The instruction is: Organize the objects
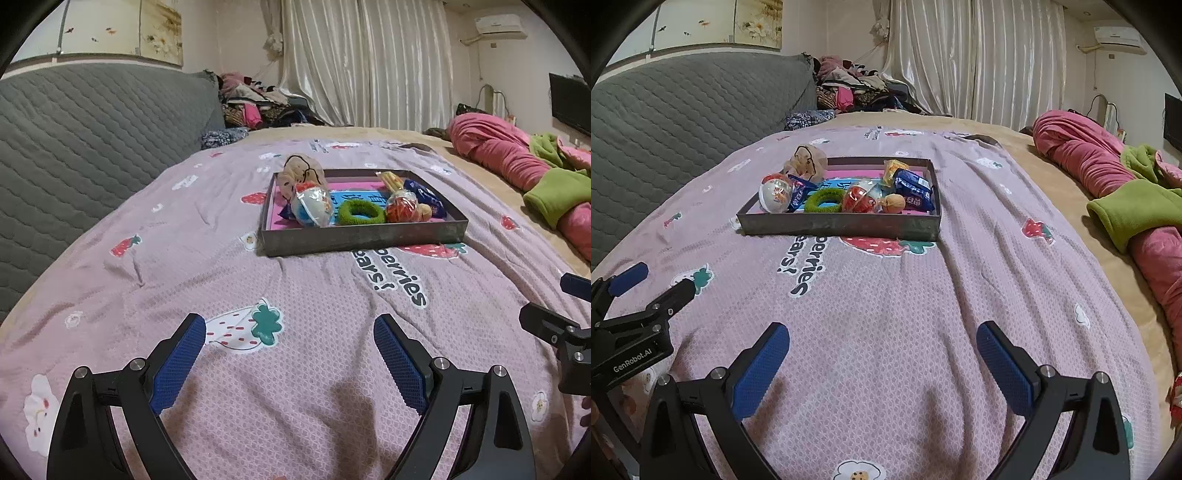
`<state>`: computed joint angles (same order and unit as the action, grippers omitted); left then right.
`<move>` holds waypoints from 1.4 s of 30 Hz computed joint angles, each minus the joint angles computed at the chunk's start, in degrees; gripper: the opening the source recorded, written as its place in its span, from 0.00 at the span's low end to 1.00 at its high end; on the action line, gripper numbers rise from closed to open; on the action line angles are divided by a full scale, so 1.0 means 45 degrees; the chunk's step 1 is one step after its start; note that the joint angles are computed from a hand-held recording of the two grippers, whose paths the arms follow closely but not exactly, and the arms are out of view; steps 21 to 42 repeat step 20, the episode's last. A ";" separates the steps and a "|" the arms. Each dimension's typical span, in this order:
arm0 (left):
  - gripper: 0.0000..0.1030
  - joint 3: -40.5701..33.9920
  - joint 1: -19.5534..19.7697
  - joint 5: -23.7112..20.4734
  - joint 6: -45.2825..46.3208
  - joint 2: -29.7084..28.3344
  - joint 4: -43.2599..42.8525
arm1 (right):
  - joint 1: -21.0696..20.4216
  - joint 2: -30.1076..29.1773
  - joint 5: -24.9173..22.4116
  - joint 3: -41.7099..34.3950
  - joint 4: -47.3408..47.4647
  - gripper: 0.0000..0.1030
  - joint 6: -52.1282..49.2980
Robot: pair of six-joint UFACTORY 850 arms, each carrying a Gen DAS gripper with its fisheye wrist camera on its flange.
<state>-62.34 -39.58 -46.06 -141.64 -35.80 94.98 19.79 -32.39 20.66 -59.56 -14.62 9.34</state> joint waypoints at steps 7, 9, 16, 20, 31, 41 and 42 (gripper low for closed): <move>0.90 0.0077 0.0079 0.0323 -0.0407 0.0028 0.0437 | 0.0047 0.0048 -0.0030 0.0063 0.0320 0.99 -0.0354; 0.90 0.0076 0.0087 0.0363 -0.0460 0.0021 0.0513 | 0.0057 0.0066 -0.0004 0.0094 0.0440 0.99 -0.0499; 0.90 0.0170 0.0155 0.0524 -0.0768 0.0048 0.0786 | 0.0104 0.0035 -0.0110 0.0059 0.0612 0.99 -0.0673; 0.90 0.0219 0.0218 0.0757 -0.0970 0.0057 0.1008 | 0.0121 0.0009 -0.0172 0.0025 0.0551 0.99 -0.0614; 0.90 0.0219 0.0218 0.0757 -0.0970 0.0057 0.1008 | 0.0121 0.0009 -0.0172 0.0025 0.0551 0.99 -0.0614; 0.90 0.0219 0.0218 0.0757 -0.0970 0.0057 0.1008 | 0.0121 0.0009 -0.0172 0.0025 0.0551 0.99 -0.0614; 0.90 0.0219 0.0218 0.0757 -0.0970 0.0057 0.1008 | 0.0121 0.0009 -0.0172 0.0025 0.0551 0.99 -0.0614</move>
